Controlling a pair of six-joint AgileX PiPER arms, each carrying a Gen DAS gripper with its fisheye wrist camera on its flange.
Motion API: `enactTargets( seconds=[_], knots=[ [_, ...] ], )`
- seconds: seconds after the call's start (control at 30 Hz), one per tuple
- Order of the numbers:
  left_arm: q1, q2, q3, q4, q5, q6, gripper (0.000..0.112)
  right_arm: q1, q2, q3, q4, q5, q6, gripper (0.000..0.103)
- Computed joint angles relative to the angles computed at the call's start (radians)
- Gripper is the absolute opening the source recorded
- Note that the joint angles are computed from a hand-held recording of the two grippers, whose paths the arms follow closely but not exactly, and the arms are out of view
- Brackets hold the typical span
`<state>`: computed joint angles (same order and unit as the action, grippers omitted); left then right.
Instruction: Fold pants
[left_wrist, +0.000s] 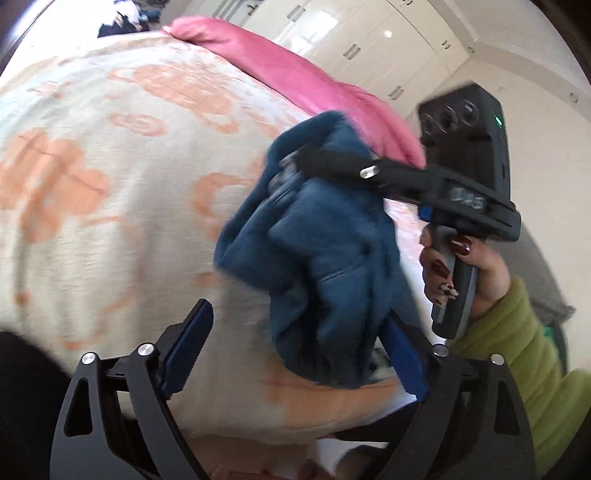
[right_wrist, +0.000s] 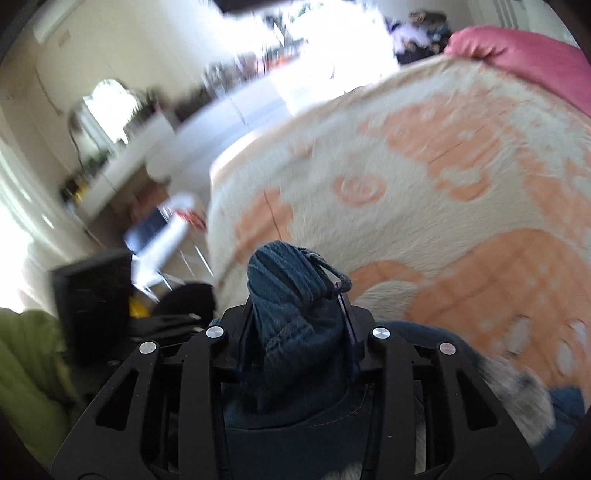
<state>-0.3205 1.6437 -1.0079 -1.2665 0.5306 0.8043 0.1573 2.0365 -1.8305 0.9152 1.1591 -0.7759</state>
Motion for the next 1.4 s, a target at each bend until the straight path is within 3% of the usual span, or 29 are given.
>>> enactTargets(
  seconds=[0.13,0.2,0.27,0.3,0.37,0.57,0.67,0.77,0.87,0.93,1.03,1.2,1.27,1.4],
  knots=[
    [-0.04,0.113,-0.128,-0.108,0.12,0.037,0.088,-0.126,-0.068,0.076,0.081,0.037,-0.081,0.03],
    [-0.083,0.161,-0.196,-0.14,0.14,0.03,0.088,-0.174,-0.097,0.117,0.098,0.039,-0.097,0.031],
    [-0.137,0.182,-0.245,-0.148,0.125,0.035,0.088,-0.218,-0.131,0.172,0.113,0.017,-0.12,0.039],
    [-0.175,0.196,-0.281,-0.118,0.106,0.02,0.088,-0.259,-0.153,0.214,0.132,0.004,-0.139,0.042],
    [-0.225,0.221,-0.338,-0.029,0.089,-0.049,0.088,-0.317,-0.213,0.318,0.128,-0.081,-0.151,0.064],
    [-0.344,0.251,-0.413,0.35,0.051,-0.292,0.09,-0.419,-0.336,0.547,0.056,-0.197,-0.209,0.066],
    [-0.395,0.241,-0.423,0.57,0.021,-0.429,0.09,-0.419,-0.339,0.583,0.049,-0.22,-0.207,0.067],
    [-0.403,0.248,-0.438,0.665,0.027,-0.49,0.09,-0.357,-0.334,0.556,-0.135,-0.269,-0.076,0.067],
    [-0.393,0.25,-0.42,0.679,0.013,-0.474,0.09,-0.268,-0.334,0.614,-0.424,-0.441,0.104,0.067],
    [-0.409,0.242,-0.412,0.739,0.007,-0.511,0.09,-0.251,-0.336,0.647,-0.482,-0.481,0.158,0.067],
    [-0.411,0.227,-0.405,0.761,0.003,-0.521,0.09,-0.317,-0.387,0.684,-0.296,-0.449,0.031,0.067],
    [-0.372,0.161,-0.353,0.719,-0.01,-0.497,0.09,-0.398,-0.506,0.791,-0.084,-0.464,-0.142,0.081],
    [-0.358,0.14,-0.348,0.73,-0.015,-0.51,0.096,-0.409,-0.536,0.821,-0.05,-0.465,-0.157,0.081],
    [-0.332,0.119,-0.35,0.741,-0.019,-0.525,0.096,-0.416,-0.605,0.879,-0.011,-0.486,-0.158,0.086]
  ],
)
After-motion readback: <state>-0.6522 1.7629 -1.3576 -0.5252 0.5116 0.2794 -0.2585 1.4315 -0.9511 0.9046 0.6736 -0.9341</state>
